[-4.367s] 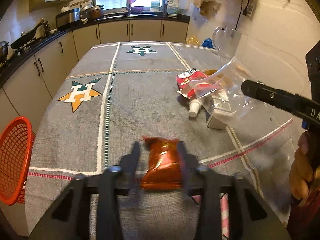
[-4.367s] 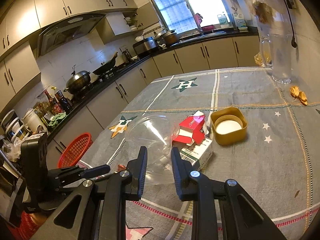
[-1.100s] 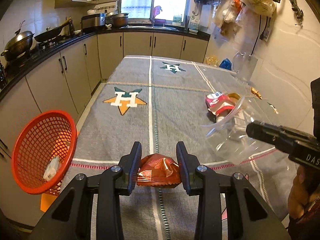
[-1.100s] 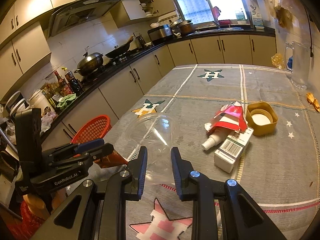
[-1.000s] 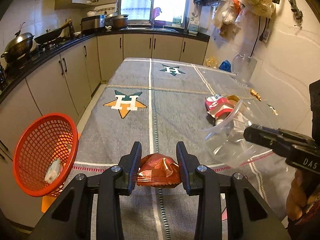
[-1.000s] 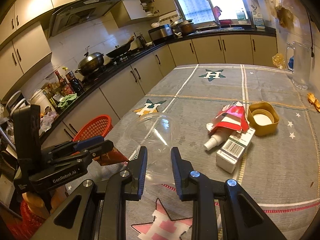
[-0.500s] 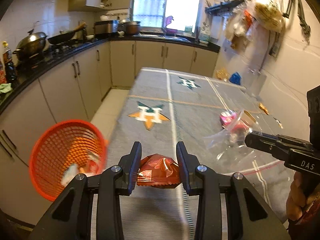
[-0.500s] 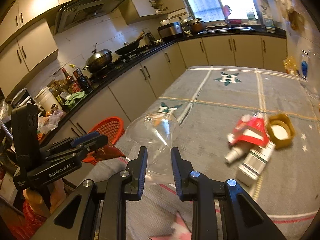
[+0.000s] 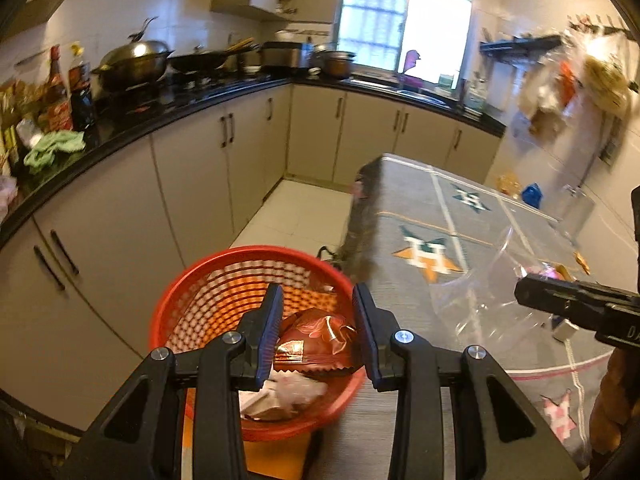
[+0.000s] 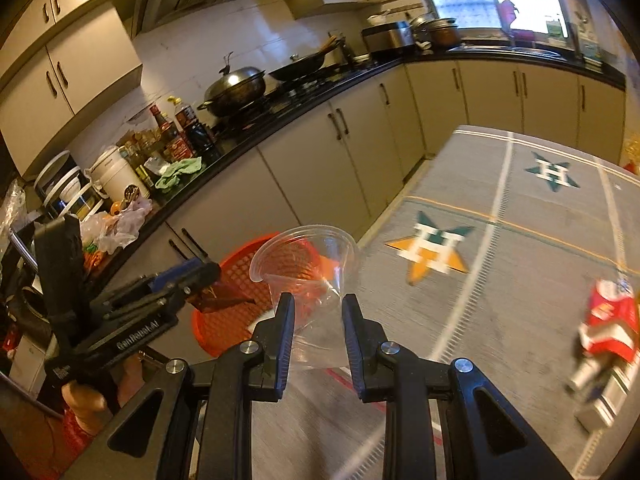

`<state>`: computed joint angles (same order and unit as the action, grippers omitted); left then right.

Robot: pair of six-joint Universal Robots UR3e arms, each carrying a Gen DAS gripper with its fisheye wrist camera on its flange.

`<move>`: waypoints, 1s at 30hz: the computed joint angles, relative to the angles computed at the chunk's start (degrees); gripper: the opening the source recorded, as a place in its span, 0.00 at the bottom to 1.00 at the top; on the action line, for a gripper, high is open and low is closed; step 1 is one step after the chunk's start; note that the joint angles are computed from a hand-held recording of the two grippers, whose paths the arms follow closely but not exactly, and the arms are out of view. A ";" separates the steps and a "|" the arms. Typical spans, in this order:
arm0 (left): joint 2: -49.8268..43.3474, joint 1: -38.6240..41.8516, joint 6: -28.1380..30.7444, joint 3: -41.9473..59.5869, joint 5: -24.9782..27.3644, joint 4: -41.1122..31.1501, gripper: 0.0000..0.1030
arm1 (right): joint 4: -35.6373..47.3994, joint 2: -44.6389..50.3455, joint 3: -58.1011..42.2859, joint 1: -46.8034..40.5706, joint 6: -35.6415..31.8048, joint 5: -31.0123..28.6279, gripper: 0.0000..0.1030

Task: Collect trash
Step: 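Open the left tool over the basket while the right tool releases the clear cup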

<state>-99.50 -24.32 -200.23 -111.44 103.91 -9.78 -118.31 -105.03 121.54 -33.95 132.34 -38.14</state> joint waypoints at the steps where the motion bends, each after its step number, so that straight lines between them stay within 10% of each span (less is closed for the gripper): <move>1: 0.10 0.80 0.10 -0.72 -0.47 0.48 0.33 | -3.90 2.03 -0.43 2.59 3.22 -0.84 0.25; 17: -2.10 10.30 0.76 -8.58 -7.99 7.24 0.34 | -30.17 27.28 -12.00 23.59 28.26 -10.95 0.32; 21: -1.67 10.66 0.29 -9.10 -8.69 7.67 0.43 | -28.54 27.17 -12.45 22.73 27.14 -9.78 0.50; 30: 0.35 4.77 -2.99 -8.76 -5.25 6.38 0.45 | -26.58 14.98 -2.24 15.45 19.51 -8.27 0.50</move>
